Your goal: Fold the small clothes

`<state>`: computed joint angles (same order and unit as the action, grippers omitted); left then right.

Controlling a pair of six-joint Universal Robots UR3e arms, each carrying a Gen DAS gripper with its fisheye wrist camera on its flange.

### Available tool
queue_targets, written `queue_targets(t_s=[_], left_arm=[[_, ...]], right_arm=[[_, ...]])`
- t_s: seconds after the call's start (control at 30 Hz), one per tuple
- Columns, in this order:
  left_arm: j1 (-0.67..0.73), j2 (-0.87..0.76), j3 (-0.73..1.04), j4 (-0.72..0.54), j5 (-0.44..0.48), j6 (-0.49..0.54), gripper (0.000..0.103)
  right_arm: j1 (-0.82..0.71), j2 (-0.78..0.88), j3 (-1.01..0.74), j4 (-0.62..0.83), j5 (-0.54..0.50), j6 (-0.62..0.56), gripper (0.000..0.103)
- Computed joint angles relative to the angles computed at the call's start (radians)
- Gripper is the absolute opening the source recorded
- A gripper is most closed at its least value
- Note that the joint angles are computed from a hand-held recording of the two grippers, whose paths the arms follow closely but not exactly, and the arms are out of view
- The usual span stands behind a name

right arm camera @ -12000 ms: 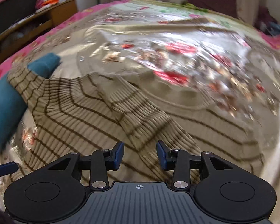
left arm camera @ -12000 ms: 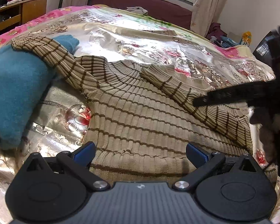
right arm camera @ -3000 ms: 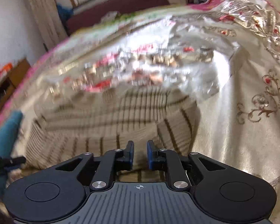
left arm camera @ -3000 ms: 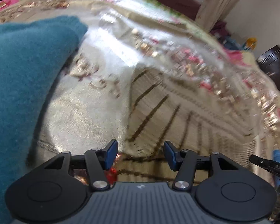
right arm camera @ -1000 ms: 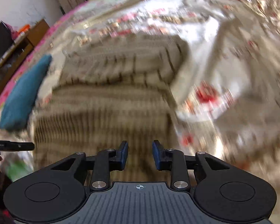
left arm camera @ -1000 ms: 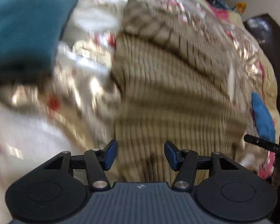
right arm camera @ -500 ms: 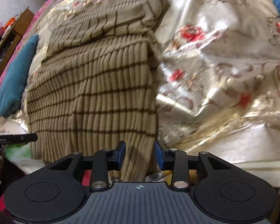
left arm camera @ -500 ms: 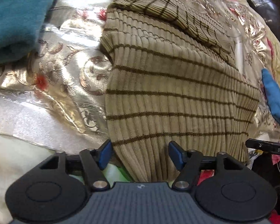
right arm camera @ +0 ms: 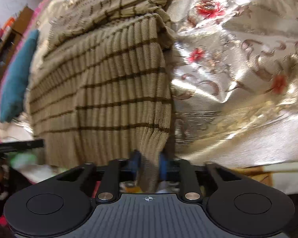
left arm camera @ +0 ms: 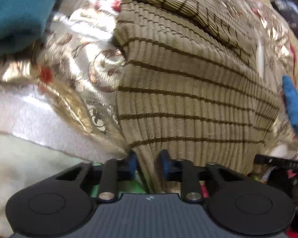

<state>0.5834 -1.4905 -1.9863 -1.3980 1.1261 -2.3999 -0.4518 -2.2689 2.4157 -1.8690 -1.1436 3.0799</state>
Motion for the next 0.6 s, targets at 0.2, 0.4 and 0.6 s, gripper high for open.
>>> queue_targets(t_s=[0.2,0.4,0.6], left_arm=[[0.095,-0.057,0.073,-0.168,-0.136,0.037,0.013],[0.115,-0.188,0.265,-0.351,-0.389,0.065,0.013],[-0.008,-0.372,0.542,-0.262,-0.616,-0.038,0.013]], right_arm=[[-0.311,-0.253,0.023,0.356,0.279,-0.204,0.009],[-0.436,-0.268,0.001,0.358,0.5,-0.202,0.008],[-0.325,0.107,0.014,-0.45,0.568,0.191,0.008]])
